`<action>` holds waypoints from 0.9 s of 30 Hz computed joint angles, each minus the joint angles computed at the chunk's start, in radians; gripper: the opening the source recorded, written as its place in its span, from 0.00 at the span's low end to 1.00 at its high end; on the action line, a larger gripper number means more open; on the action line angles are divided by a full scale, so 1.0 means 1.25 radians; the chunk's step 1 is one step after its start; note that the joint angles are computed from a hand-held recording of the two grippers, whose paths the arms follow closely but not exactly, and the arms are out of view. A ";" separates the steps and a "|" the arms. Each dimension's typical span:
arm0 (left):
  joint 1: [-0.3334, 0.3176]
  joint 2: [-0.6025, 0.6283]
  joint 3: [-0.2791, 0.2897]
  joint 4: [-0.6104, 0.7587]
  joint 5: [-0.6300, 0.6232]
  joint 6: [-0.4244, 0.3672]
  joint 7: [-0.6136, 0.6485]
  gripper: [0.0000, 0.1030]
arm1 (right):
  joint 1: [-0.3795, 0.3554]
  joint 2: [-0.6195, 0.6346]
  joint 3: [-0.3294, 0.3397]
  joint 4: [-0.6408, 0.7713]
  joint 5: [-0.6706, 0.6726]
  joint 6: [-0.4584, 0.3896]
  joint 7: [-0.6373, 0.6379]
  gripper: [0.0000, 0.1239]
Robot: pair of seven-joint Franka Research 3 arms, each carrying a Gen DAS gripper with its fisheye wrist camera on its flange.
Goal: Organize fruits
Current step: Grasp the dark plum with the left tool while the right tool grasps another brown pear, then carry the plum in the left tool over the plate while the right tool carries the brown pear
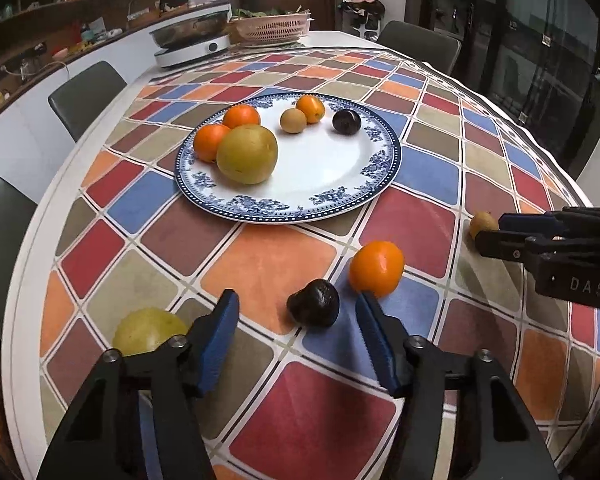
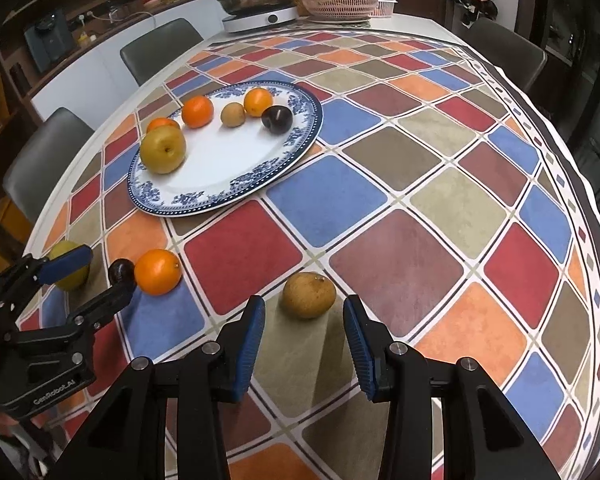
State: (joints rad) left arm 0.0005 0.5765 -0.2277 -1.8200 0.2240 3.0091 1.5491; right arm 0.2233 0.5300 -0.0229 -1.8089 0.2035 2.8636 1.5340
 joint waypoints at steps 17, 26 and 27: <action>0.043 0.003 -0.059 -0.001 -0.070 -0.016 0.054 0.27 | -0.014 0.010 0.020 0.002 0.021 0.022 -0.044 0.24; 0.076 -0.053 -0.090 -0.065 -0.090 0.035 0.053 0.27 | -0.035 -0.029 0.057 -0.038 0.068 0.056 -0.104 0.24; 0.080 -0.059 -0.093 -0.072 -0.092 0.041 0.052 0.27 | -0.039 -0.036 0.063 -0.045 0.076 0.062 -0.113 0.24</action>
